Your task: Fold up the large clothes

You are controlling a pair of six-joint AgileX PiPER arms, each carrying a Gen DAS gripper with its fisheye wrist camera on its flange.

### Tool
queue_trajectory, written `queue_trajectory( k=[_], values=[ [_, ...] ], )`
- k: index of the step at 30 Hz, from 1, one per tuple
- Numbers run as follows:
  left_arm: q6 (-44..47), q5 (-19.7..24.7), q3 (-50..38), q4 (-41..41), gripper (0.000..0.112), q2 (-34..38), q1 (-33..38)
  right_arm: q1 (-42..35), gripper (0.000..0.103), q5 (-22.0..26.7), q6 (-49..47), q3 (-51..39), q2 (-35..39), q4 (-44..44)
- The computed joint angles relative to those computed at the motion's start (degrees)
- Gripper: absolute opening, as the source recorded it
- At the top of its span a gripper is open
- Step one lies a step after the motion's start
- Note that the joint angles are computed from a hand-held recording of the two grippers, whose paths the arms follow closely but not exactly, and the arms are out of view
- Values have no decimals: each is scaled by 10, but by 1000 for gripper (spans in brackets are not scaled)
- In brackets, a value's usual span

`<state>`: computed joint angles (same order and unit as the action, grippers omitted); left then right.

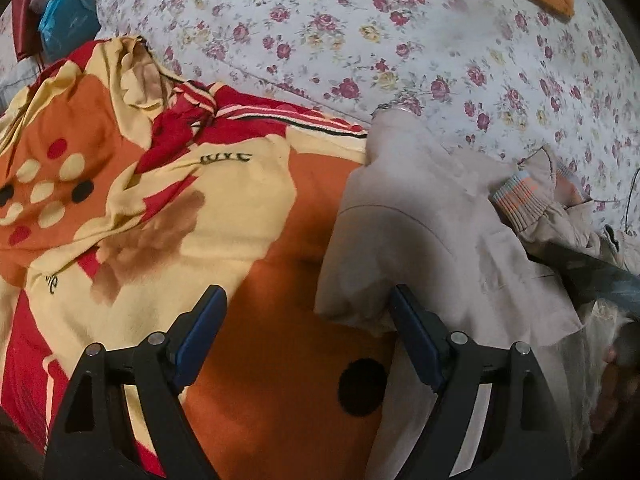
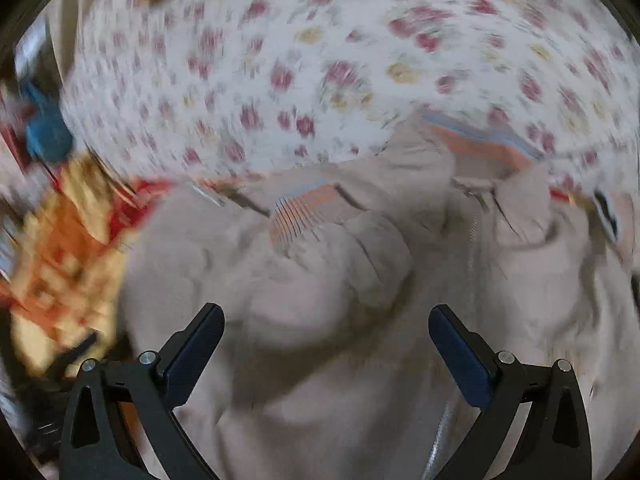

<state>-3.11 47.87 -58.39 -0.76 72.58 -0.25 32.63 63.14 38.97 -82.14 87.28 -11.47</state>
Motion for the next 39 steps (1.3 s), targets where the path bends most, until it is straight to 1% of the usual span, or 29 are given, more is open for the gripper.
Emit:
queue_trajectory(
  k=[1,2,3,4,5,6,8,10,12,13,15,16,19,20,21,22,23,25,26,29,30,31,33,34,35,36,37,38,39],
  values=[
    [-5,0,2,7,83,-3,-7,-3,78,1,-12,-2,15,2],
    [4,1,1,3,83,-5,-4,-12,26,-5,-27,3,26,14],
    [6,0,-1,0,83,-4,-6,-30,13,-20,-40,20,21,43],
    [26,-4,1,-22,83,-11,5,-53,13,-49,-46,47,-1,75],
    [42,-6,-1,-40,83,-11,16,-82,11,-94,-48,88,-46,112],
    [57,-3,-2,-61,83,-17,26,-102,10,-116,-57,112,-78,125],
    [70,-2,-6,-73,83,-18,34,-125,10,-115,-42,130,-139,91],
    [44,-3,-4,-27,83,-19,13,-160,11,-120,-36,153,-204,64],
    [11,-1,1,21,83,-13,-16,-206,12,-110,-33,176,-248,39],
    [13,2,3,18,83,-10,-18,-225,13,-104,-43,187,-255,45],
    [24,9,3,-4,83,-6,-15,-292,14,-94,-99,228,-260,100],
    [30,9,5,-15,83,-8,-12,-329,14,-89,-136,254,-262,142],
    [71,0,9,-80,83,-25,12,-413,26,-60,-241,290,-285,238],
    [90,-6,11,-110,83,-33,23,-435,34,-48,-259,295,-299,259],
    [97,-7,11,-121,83,-36,27,-450,40,-42,-264,296,-313,267],
    [104,-8,10,-132,83,-40,26,-463,42,-36,-256,295,-335,254],
    [106,-6,9,-131,83,-39,22,-476,49,-21,-251,281,-348,240],
    [95,-6,9,-115,83,-35,1,-460,51,-9,-209,262,-366,190],
    [92,-6,9,-110,83,-33,-6,-430,51,-10,-180,251,-363,161],
    [87,-2,7,-90,83,-33,-26,-384,53,3,-163,214,-338,116],
    [91,-2,7,-88,83,-36,-26,-351,54,4,-132,204,-325,87],
    [89,-1,6,-74,83,-40,-30,-335,55,7,-114,199,-323,72],
    [59,4,4,-19,83,-40,-45,-304,56,9,-87,190,-324,62],
    [46,8,3,13,83,-37,-51,-278,56,17,-72,181,-323,50],
    [46,8,6,22,83,-35,-54,-245,56,28,-59,165,-324,37],
    [60,13,5,17,83,-30,-51,-197,56,33,-30,150,-324,6],
    [79,23,2,0,83,-22,-45,-142,59,36,7,137,-325,-39],
    [94,26,2,-21,83,-21,-39,-87,69,38,43,124,-320,-84],
    [110,29,1,-43,83,-20,-34,-56,79,33,56,116,-316,-106]
  ],
)
